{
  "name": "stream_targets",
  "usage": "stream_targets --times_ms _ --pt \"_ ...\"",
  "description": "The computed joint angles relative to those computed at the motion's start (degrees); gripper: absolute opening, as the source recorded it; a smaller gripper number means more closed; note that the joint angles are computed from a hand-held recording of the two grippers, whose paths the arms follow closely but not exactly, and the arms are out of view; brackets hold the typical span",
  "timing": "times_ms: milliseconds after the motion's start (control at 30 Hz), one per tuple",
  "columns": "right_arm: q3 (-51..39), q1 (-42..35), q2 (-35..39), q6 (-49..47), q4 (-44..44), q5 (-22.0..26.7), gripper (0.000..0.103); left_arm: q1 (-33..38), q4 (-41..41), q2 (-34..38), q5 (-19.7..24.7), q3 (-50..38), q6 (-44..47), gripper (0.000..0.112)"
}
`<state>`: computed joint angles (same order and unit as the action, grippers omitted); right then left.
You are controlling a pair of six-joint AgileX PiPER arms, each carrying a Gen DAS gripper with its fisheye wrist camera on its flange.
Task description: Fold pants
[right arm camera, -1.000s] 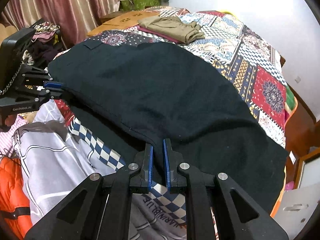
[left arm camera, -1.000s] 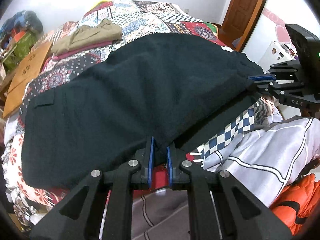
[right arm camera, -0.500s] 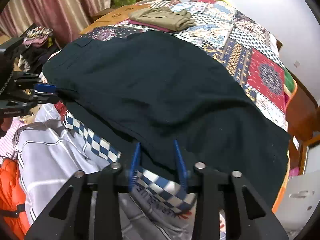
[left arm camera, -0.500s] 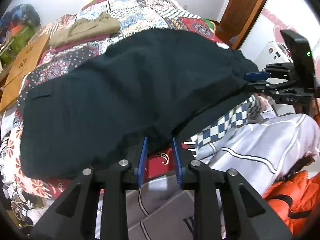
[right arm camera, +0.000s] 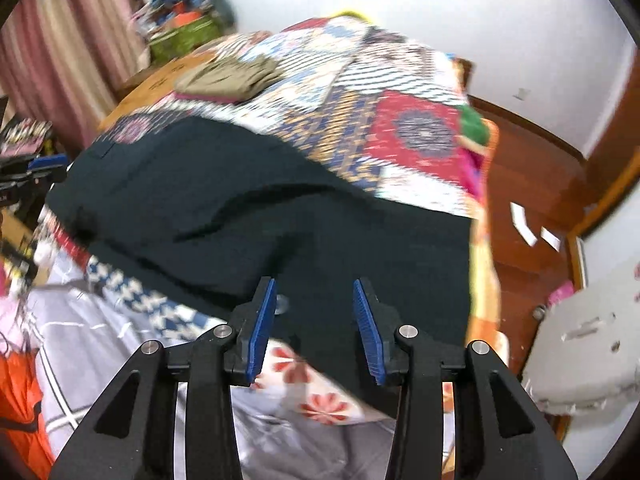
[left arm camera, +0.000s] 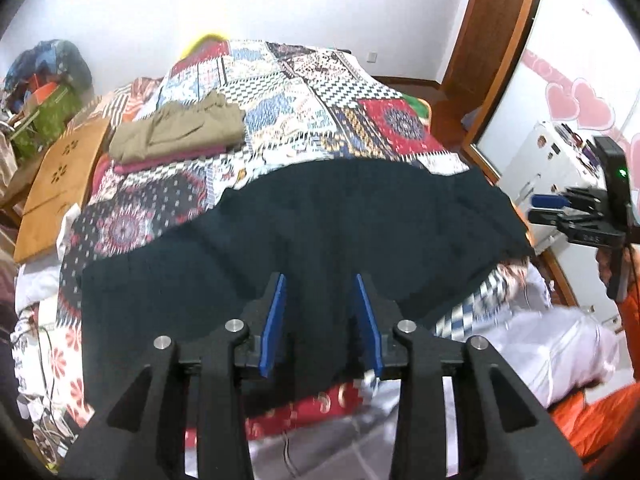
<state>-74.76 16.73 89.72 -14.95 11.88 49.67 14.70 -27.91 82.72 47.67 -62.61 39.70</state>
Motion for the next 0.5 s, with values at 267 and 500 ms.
stream_targets --times_ms 267,500 --pt "-0.56 -8.11 1.64 3.27 -3.33 -2.69 0.043 -8.94 5.36 11.01 -4.19 -10.19 -9.98 0.036" --pt "-3.74 -11.67 8.09 2.07 -1.37 -3.29 0.043 -13.04 9.36 20.12 -5.3 -17.71 -15.42 0.037"
